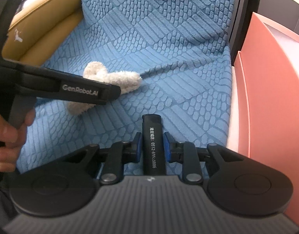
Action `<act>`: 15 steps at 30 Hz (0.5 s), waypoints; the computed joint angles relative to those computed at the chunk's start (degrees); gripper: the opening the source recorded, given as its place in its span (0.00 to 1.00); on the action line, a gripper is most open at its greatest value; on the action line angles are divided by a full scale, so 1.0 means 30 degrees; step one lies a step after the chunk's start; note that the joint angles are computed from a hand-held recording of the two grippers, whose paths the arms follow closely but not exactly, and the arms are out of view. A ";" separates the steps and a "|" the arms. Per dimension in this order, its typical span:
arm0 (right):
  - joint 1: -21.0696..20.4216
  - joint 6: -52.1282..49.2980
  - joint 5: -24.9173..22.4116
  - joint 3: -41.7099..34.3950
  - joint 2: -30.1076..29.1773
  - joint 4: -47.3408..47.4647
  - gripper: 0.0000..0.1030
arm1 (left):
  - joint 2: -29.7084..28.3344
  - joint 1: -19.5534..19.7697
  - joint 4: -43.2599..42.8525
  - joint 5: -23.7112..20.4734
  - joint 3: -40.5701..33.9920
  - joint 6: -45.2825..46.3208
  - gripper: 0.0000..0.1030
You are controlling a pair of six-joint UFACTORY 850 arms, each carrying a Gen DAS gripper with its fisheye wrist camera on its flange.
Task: Organize rigid objects
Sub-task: 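Lift the USB stick with the right tool while the left tool grasps the white hair clip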
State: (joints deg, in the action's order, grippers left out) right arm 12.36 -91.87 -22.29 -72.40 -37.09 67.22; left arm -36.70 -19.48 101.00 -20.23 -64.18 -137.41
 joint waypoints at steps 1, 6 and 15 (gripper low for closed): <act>-0.0016 0.0083 0.0011 0.0071 0.0055 0.0037 0.26 | -0.0070 -0.0023 -0.0183 -0.0072 -0.0106 0.0383 0.63; 0.0000 0.0149 0.0439 0.0459 0.0313 0.0629 0.26 | -0.0358 -0.0196 -0.1429 -0.0602 -0.0521 0.2321 0.62; 0.0249 -0.2708 0.1907 0.1290 0.0707 0.4381 0.26 | 0.0724 0.0233 0.2977 0.0457 0.0779 -0.5038 0.60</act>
State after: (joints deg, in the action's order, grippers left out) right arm 13.11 -99.99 -16.57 -68.53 -34.97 80.36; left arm -34.52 -18.78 109.94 -18.86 -61.84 -152.52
